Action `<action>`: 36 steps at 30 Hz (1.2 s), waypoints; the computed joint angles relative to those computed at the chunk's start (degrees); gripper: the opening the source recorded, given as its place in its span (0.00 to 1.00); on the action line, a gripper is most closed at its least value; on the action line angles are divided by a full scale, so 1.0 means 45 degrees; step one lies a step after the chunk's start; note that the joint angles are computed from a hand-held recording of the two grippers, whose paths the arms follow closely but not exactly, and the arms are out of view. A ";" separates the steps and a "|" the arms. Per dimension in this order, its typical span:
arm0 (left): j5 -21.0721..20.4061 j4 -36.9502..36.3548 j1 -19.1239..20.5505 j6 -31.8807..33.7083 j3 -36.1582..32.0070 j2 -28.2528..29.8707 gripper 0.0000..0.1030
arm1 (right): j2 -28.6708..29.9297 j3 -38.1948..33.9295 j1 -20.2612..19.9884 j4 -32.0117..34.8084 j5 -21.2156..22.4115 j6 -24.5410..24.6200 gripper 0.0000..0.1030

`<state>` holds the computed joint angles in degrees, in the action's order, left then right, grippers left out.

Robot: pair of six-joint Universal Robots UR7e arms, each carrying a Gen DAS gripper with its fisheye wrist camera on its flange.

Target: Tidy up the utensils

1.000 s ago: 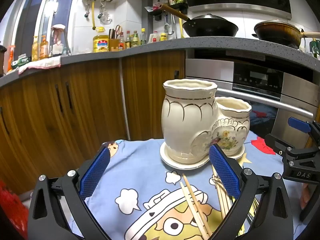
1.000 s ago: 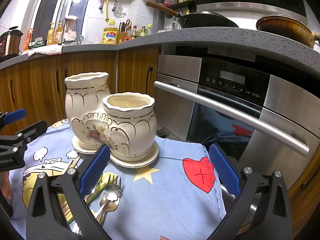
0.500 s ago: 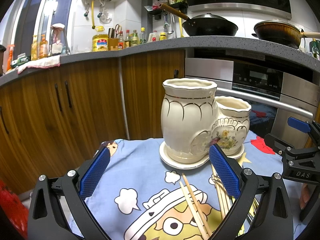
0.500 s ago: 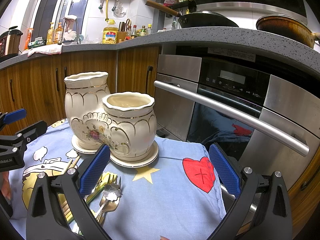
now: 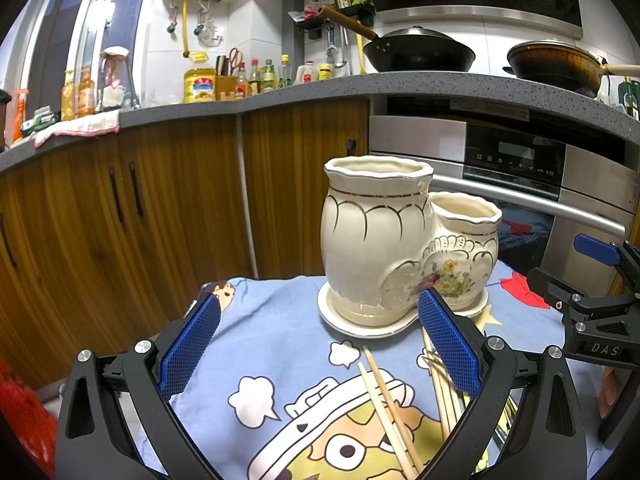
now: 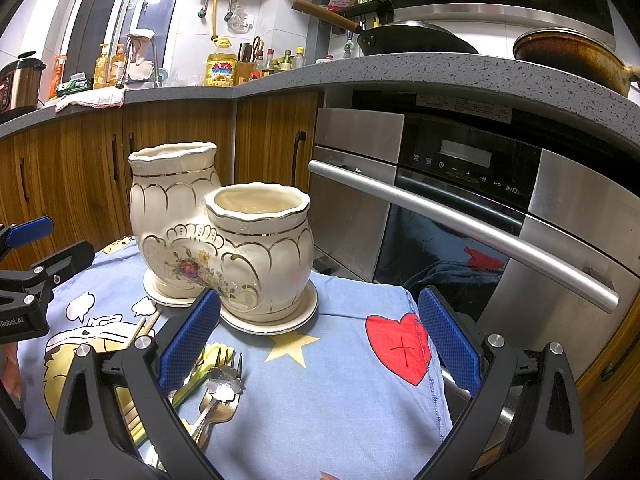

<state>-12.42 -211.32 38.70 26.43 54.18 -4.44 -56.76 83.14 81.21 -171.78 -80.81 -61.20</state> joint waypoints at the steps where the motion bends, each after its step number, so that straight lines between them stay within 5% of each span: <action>1: -0.0007 -0.0021 0.0002 0.0025 -0.0015 0.0008 0.95 | 0.0000 0.0000 0.0000 0.0000 0.0000 0.0000 0.95; 36: -0.0003 0.0122 0.0005 -0.0173 0.0074 -0.0043 0.95 | 0.0009 -0.0002 0.0012 0.0006 -0.0036 -0.0010 0.95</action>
